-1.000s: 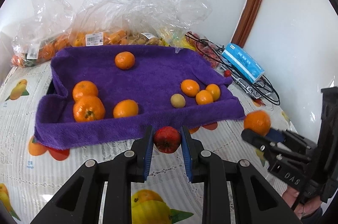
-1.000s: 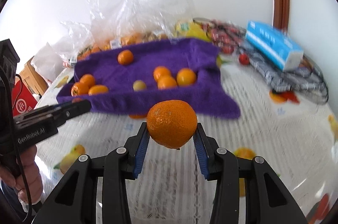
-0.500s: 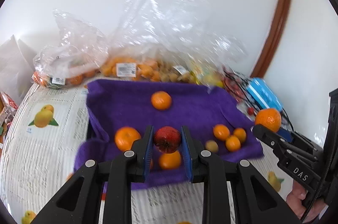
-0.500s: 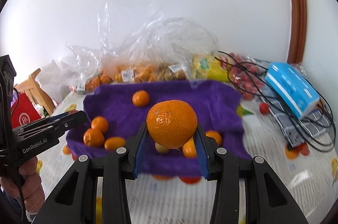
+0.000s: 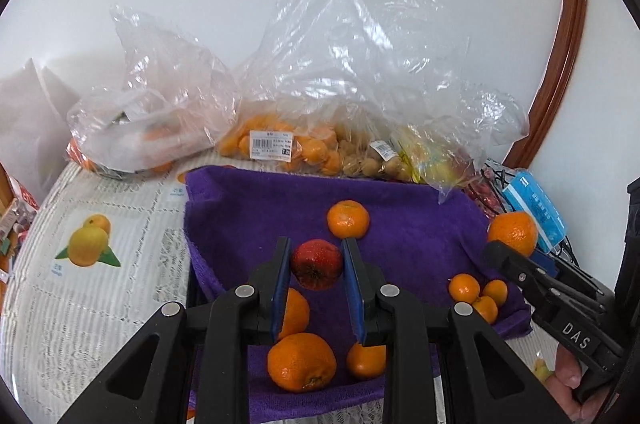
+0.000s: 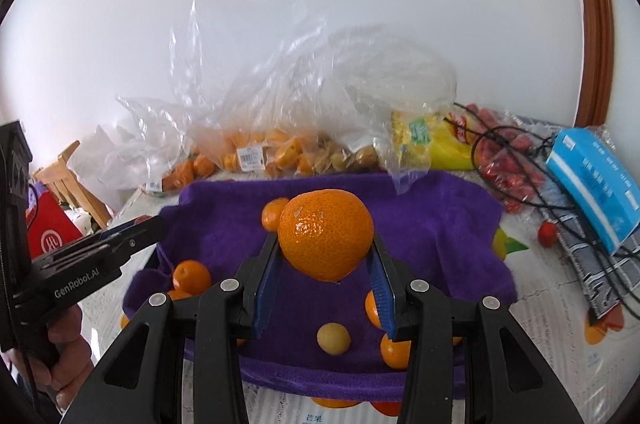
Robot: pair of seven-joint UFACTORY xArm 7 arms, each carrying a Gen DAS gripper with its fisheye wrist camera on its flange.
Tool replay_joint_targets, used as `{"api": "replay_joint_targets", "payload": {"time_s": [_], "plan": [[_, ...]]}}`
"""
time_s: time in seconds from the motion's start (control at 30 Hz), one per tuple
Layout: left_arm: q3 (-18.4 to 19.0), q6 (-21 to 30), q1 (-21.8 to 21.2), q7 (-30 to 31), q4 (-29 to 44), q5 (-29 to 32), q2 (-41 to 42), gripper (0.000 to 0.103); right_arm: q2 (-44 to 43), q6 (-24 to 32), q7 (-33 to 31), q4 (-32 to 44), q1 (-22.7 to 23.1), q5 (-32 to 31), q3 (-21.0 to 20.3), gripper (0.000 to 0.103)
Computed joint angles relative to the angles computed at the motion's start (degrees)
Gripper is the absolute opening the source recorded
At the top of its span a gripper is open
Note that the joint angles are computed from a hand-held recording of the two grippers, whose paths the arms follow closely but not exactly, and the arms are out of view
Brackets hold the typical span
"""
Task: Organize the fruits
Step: 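Lower both fruits onto the towel and open both grippers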
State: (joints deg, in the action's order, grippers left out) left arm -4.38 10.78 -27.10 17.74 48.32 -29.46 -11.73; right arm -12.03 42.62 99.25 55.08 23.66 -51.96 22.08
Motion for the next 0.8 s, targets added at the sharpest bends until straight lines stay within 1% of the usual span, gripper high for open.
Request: {"api": "replay_joint_targets", "payload": {"time_s": [0.1, 0.17, 0.2, 0.27, 0.37, 0.43, 0.53, 0.57, 0.7, 0.8], "plan": [[0.2, -0.9, -1.2, 2.1, -0.3, -1.4, 1.0, 0.024, 0.7, -2.0, 0.5, -1.2, -0.1, 0.6, -0.6, 0.042], [0.5, -0.5, -1.8, 3.3, -0.3, -3.0, 1.4, 0.024, 1.1, -3.3, 0.2, -1.8, 0.0, 1.2, -1.1, 0.042], [1.1, 0.4, -2.6, 5.2, 0.0, -5.2, 1.7, 0.024, 1.4, -3.6, 0.0, -2.1, 0.0, 1.6, -1.3, 0.042], [1.1, 0.8, -3.0, 7.4, -0.1, -8.0, 2.0, 0.024, 1.6, -4.3, 0.0, -2.5, 0.0, 2.1, -1.5, 0.042], [-0.3, -0.1, -2.3, 8.0, -0.3, -8.3, 2.5, 0.024, 2.0, -4.7, -0.3, -2.7, 0.0, 2.5, -1.7, 0.042], [-0.5, -0.4, -2.4, 8.9, -0.5, -9.5, 2.8, 0.024, 2.2, -4.6, -0.3, -2.8, 0.1, 2.5, -1.7, 0.042], [-0.5, 0.1, -2.5, 10.4, -0.4, -11.8, 3.2, 0.024, 2.3, -5.9, 0.2, -3.1, 0.1, 2.4, -2.0, 0.042], [-0.9, -0.2, -2.2, 10.2, -0.2, -11.8, 3.5, 0.024, 2.4, -6.0, 0.1, -3.1, 0.1, 2.4, -2.0, 0.042], [-1.1, 0.4, -1.8, 11.2, -0.1, -13.6, 3.6, 0.024, 3.6, -4.9, -1.0, -2.1, 0.7, 2.5, -2.0, 0.042], [-1.7, 0.5, -1.2, 10.9, 0.0, -13.4, 3.8, 0.024, 4.3, -4.8, -1.7, -1.7, 1.2, 2.8, -2.4, 0.042]]}}
